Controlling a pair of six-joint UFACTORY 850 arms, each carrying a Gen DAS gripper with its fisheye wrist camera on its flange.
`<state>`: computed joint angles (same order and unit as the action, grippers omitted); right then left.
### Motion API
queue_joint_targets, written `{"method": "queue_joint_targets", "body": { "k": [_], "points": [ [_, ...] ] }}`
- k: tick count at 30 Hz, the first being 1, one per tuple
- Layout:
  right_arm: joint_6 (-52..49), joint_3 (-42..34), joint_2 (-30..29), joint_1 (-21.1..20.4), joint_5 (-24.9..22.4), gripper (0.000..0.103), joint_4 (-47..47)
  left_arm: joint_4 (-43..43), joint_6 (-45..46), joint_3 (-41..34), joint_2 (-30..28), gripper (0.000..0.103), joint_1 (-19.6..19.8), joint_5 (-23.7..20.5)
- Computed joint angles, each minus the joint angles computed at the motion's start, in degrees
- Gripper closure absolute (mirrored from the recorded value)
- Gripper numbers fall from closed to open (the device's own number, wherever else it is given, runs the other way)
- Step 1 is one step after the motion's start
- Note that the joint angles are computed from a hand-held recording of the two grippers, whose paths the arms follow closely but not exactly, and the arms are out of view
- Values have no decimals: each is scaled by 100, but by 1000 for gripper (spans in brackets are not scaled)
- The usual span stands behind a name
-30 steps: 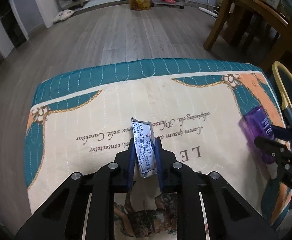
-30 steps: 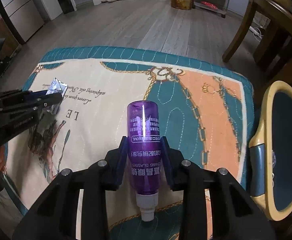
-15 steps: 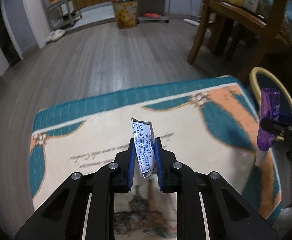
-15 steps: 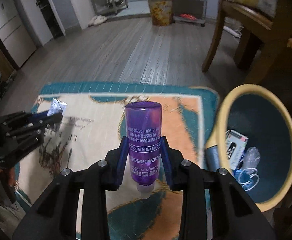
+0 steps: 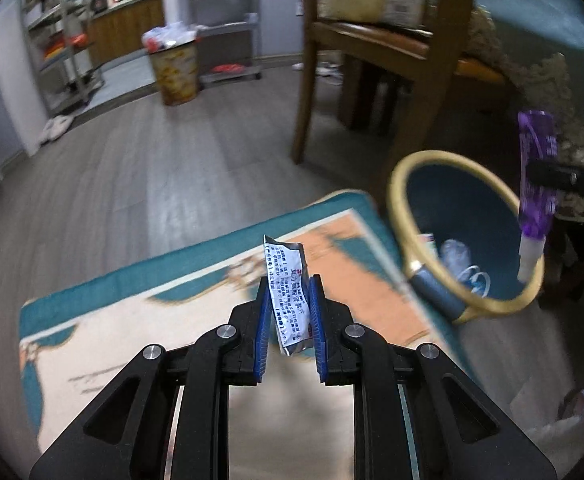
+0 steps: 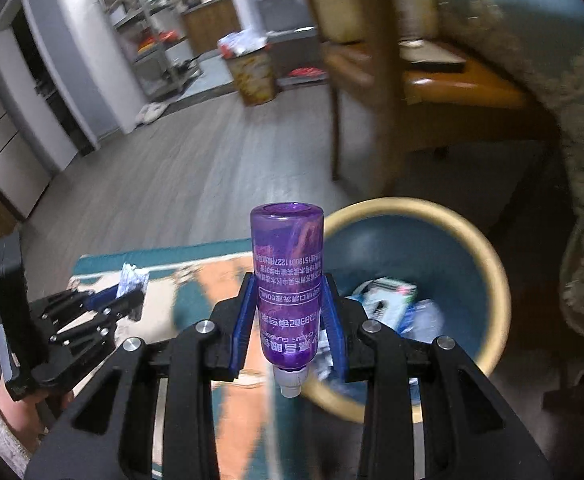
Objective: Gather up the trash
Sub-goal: 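Carry bottle and sachet over the wastebasket and open both tools to drop them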
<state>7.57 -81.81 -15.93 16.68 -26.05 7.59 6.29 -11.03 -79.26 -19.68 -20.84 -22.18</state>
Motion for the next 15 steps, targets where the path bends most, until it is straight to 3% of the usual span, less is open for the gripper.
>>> {"method": "queue_joint_targets", "body": {
  "k": [8, 11, 15],
  "points": [
    [437, 179, -39, -622, -150, 71, -425, -1200, 1242, -652, -549, 83, -471, 19],
    [250, 171, -202, -769, -335, 71, -184, -2040, 2056, -869, -782, 83, -597, -44],
    [75, 134, -366, -844, -484, 71, 65, -2522, 2646, -1103, -1030, 83, -733, -146]
  ]
}}
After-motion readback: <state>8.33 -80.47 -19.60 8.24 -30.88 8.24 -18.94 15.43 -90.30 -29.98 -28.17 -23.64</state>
